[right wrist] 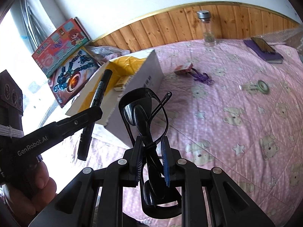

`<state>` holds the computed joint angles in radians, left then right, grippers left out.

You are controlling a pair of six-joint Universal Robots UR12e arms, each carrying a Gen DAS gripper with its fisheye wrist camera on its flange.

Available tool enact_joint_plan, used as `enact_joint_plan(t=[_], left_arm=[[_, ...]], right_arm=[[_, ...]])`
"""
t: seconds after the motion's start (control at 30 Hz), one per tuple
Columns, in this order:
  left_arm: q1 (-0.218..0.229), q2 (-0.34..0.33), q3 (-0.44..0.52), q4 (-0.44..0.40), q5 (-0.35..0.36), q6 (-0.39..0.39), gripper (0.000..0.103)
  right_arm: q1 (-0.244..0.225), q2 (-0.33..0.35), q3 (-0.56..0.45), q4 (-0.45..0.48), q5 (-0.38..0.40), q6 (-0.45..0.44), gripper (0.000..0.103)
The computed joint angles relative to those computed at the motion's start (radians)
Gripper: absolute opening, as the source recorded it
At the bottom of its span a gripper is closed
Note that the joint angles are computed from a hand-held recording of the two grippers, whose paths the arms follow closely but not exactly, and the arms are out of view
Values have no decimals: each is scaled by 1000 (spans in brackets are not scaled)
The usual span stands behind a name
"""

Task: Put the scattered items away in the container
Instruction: 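Carry the glasses and marker with both grippers over the box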

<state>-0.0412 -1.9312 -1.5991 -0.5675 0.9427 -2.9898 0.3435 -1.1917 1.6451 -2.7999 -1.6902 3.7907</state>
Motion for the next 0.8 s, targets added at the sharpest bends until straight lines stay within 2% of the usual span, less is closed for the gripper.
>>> enact_joint_plan(t=[0.8], left_arm=[[46, -52, 88, 18, 30, -106, 13]], right_arm=[[-1, 89, -179, 25, 90, -127, 20]])
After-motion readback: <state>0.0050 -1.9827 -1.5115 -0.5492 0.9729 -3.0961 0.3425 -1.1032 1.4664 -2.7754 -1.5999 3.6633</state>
